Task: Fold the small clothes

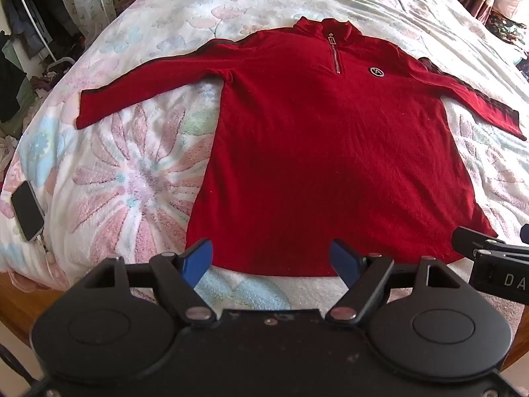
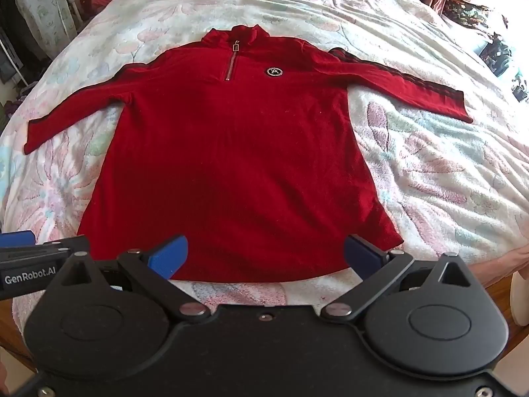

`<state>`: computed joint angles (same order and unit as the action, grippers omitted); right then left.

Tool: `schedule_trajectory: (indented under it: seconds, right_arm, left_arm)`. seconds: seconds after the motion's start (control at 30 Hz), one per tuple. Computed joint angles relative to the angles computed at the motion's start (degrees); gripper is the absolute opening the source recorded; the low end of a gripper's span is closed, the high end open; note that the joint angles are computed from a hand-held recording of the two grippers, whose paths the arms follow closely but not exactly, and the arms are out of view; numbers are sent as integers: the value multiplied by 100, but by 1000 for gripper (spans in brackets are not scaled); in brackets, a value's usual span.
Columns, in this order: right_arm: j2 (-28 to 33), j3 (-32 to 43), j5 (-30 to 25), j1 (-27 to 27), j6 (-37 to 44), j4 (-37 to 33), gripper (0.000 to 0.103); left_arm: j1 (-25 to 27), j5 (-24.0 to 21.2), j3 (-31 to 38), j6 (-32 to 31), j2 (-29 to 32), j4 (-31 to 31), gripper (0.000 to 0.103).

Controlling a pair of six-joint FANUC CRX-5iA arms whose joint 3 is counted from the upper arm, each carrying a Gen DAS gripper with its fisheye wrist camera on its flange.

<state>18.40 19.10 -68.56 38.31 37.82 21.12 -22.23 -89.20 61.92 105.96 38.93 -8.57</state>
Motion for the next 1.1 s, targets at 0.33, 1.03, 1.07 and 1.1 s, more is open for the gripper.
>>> schedule_trajectory:
  seconds: [0.33, 1.03, 1.07, 1.1]
  right_arm:
    - [60, 94, -66, -30, 72, -98, 102]
    - [301, 199, 352, -194, 31, 3, 103]
    - [300, 137, 508, -209, 0, 78, 103]
    - [290, 33, 727, -223, -68, 194, 103]
  left_arm:
    - [26, 47, -46, 15, 47, 59, 79]
    - [301, 211, 105, -94, 317, 429, 79]
    - [390, 616, -276, -77, 161, 604, 79]
    - [495, 1125, -749, -46, -33, 803, 79]
